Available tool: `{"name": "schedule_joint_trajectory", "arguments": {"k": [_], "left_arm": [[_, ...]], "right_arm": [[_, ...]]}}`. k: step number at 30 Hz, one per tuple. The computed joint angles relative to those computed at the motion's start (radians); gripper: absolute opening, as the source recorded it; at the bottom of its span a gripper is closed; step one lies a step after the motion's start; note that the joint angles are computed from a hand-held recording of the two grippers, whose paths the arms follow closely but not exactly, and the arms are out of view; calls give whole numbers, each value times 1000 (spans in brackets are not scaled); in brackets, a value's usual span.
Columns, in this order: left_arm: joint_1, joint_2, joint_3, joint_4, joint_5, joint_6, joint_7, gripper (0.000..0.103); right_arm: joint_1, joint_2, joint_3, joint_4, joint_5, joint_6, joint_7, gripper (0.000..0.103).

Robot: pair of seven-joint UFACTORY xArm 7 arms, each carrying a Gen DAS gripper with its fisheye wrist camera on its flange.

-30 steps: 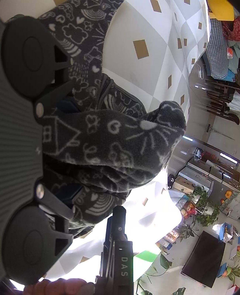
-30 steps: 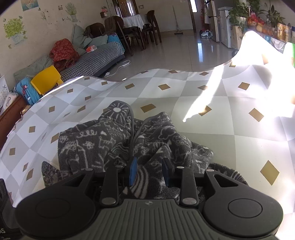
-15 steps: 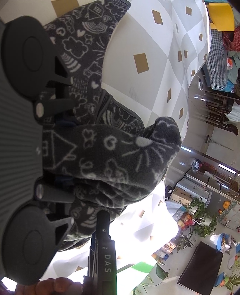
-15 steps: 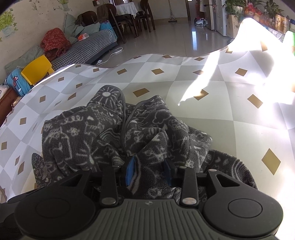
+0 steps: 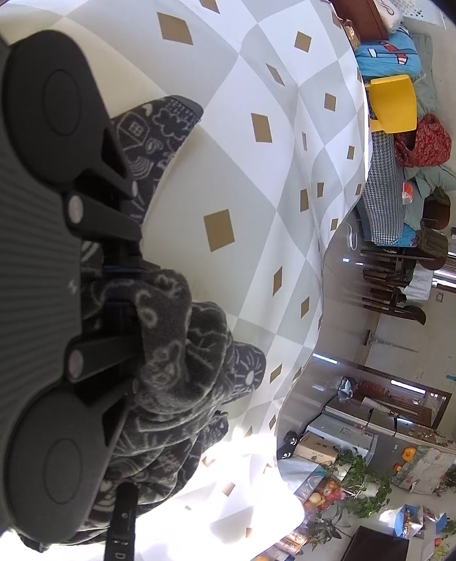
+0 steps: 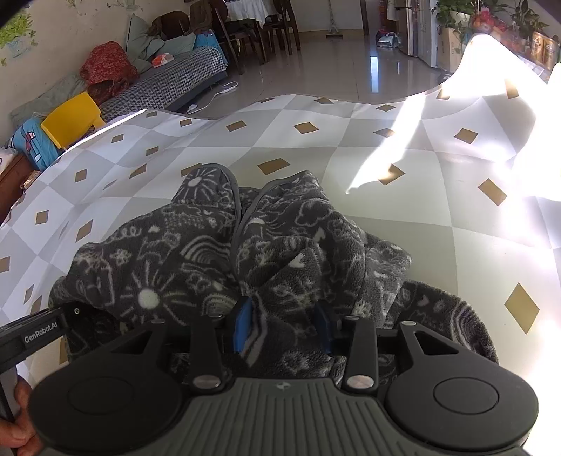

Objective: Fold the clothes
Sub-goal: 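Lower the lifted fold onto the blanket with the left gripper and release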

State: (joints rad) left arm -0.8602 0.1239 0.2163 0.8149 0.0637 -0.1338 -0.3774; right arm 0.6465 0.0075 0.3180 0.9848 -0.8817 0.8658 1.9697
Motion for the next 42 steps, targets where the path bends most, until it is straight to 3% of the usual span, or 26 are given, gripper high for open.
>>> {"name": "schedule_joint_trajectory", "arguments": {"k": [3, 5, 7, 8, 13, 15, 20, 22, 25, 29, 36, 42], "left_arm": [[-100, 6, 130, 34, 43, 25, -35, 12], [-231, 17, 289, 59, 121, 31, -94, 12], [-317, 25, 400, 84, 185, 39, -142, 12], [-345, 27, 440, 98, 214, 45, -163, 12], [-388, 35, 523, 162, 342, 42, -211, 12], [-364, 34, 507, 177, 374, 45, -210, 12], [-134, 46, 259, 196, 286, 93, -157, 12], [-92, 54, 213, 201, 280, 114, -165, 13], [38, 72, 79, 205, 222, 123, -123, 15], [156, 85, -47, 215, 194, 150, -96, 29], [204, 118, -100, 249, 292, 179, -178, 41], [294, 148, -200, 285, 294, 216, -172, 42]], "right_arm": [[-7, -16, -3, -17, -26, -38, 45, 38], [-11, -23, 0, -22, -50, -46, 74, 38], [-14, -23, 4, -18, -56, -35, 84, 38], [-15, -21, 6, -13, -50, -26, 80, 38], [-18, -8, 1, 1, 18, 16, 56, 38], [-18, -11, -1, -2, 34, 34, 60, 38], [-24, -21, 0, -21, 45, 35, 51, 38], [-21, -10, 3, -14, 53, 51, 11, 39], [-12, 4, 3, -8, 61, 68, -43, 40], [-13, -6, -5, -42, 37, 2, -38, 42], [-11, -2, -9, -54, 70, 2, -121, 43], [-24, -13, -11, -99, 109, -54, -141, 43]]}}
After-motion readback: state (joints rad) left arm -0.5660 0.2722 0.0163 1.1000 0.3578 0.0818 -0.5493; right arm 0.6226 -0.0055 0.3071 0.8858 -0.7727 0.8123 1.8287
